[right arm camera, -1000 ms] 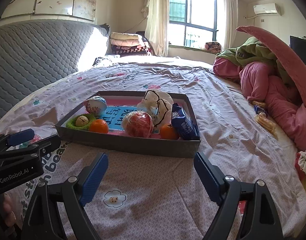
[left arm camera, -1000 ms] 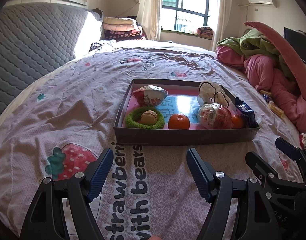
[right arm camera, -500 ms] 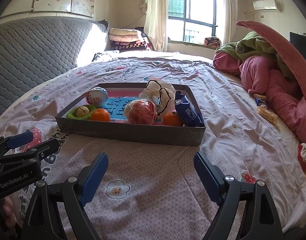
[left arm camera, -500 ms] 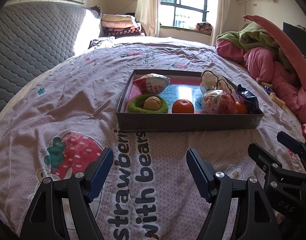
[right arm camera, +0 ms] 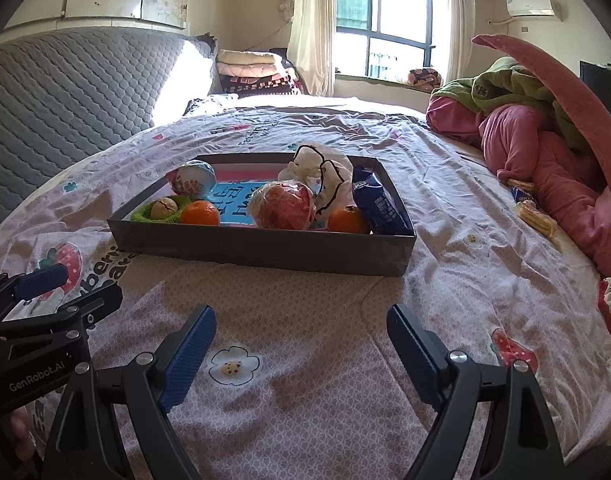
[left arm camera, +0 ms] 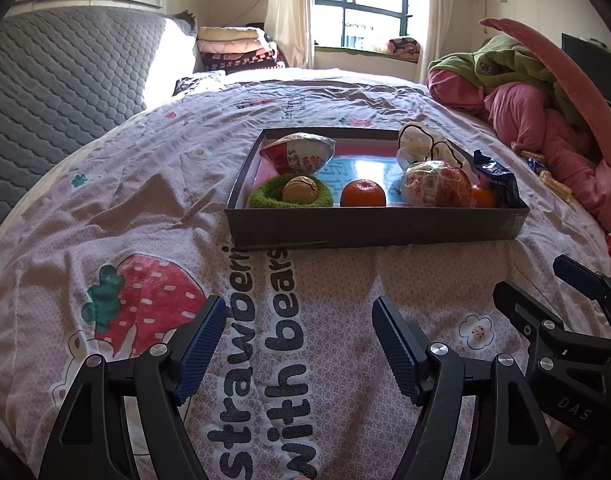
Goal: Organize objects
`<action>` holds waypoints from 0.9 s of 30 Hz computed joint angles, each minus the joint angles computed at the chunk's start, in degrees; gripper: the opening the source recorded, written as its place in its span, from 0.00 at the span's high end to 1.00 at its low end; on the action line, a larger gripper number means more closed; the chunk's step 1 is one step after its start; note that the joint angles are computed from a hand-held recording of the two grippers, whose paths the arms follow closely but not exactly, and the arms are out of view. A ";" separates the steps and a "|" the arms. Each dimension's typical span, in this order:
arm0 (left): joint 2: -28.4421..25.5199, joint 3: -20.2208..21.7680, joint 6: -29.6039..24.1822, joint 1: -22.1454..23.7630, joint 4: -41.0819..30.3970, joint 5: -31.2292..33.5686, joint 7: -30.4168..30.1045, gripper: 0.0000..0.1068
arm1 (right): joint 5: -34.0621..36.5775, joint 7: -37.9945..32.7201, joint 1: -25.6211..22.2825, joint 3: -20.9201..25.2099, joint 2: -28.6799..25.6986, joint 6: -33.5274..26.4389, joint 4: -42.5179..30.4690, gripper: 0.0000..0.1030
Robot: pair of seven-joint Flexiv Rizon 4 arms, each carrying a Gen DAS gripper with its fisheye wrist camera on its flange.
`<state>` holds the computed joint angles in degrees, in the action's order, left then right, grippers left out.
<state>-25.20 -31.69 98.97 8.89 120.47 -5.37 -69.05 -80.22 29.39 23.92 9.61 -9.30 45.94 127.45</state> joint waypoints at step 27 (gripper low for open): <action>-0.59 -0.61 -0.04 0.70 0.14 0.42 -0.16 0.28 | 1.63 -0.28 0.26 -0.11 -0.69 0.89 0.04 0.16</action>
<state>-25.79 -32.30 98.93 9.59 120.60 -4.95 -69.21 -78.59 29.11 24.18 9.50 -9.99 46.84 127.49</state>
